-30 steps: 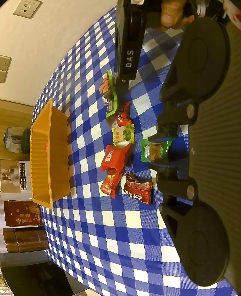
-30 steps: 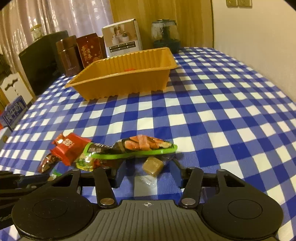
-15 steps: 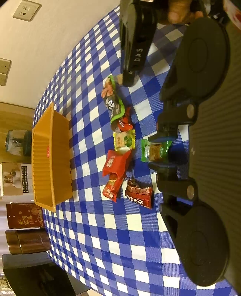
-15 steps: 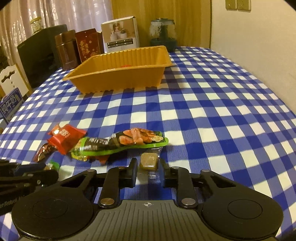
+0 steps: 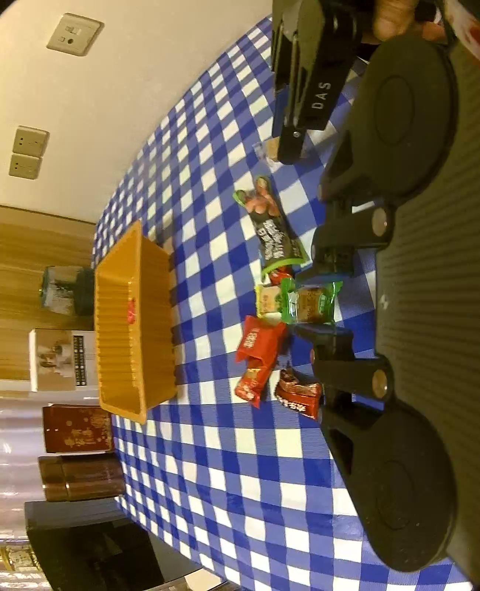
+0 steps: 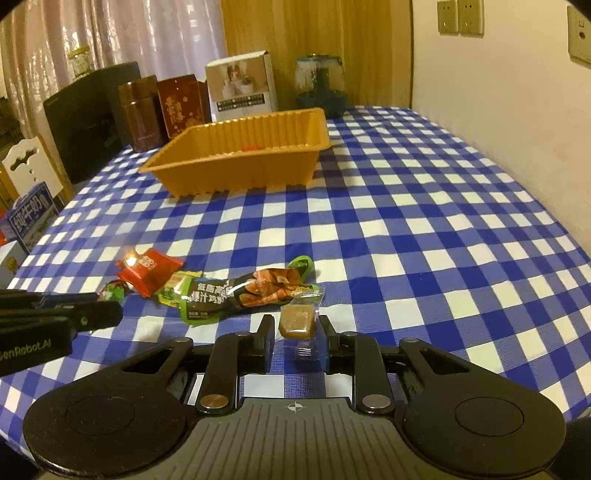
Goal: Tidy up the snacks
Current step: 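Grasp the green-wrapped candy with the left tool while the right tool grasps the brown square candy, then carry both held candies over the orange tray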
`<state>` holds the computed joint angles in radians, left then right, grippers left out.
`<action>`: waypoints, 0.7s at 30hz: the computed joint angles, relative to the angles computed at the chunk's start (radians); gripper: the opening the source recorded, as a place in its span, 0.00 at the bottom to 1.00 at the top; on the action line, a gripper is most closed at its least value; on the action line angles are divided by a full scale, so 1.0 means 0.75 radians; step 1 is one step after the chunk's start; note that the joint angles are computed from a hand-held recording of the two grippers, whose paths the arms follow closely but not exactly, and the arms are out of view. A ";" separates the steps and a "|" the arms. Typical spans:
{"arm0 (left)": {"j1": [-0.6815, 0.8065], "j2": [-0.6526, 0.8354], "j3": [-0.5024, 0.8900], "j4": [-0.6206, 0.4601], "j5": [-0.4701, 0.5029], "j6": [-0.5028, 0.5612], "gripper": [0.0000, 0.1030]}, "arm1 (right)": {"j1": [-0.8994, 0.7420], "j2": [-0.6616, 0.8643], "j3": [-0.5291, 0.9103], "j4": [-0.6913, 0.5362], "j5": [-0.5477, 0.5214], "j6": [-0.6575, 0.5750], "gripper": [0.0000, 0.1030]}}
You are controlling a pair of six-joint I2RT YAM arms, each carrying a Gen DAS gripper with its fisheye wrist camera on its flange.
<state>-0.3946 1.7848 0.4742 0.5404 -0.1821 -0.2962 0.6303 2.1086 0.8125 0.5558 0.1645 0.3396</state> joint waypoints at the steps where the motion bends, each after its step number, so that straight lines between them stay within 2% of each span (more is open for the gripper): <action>1: -0.005 -0.012 -0.001 -0.005 -0.007 -0.004 0.19 | 0.002 -0.012 -0.010 0.005 0.000 -0.002 0.23; 11: -0.020 -0.113 -0.005 -0.050 -0.041 -0.018 0.19 | 0.013 -0.087 -0.054 0.036 -0.019 -0.022 0.23; 21: 0.007 -0.142 0.094 -0.138 -0.033 0.023 0.19 | -0.024 -0.127 -0.017 0.023 -0.068 -0.056 0.23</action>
<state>-0.3895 1.6782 0.5449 0.4369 -0.2069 -0.2789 0.6125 2.0137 0.8001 0.5727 0.1138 0.2979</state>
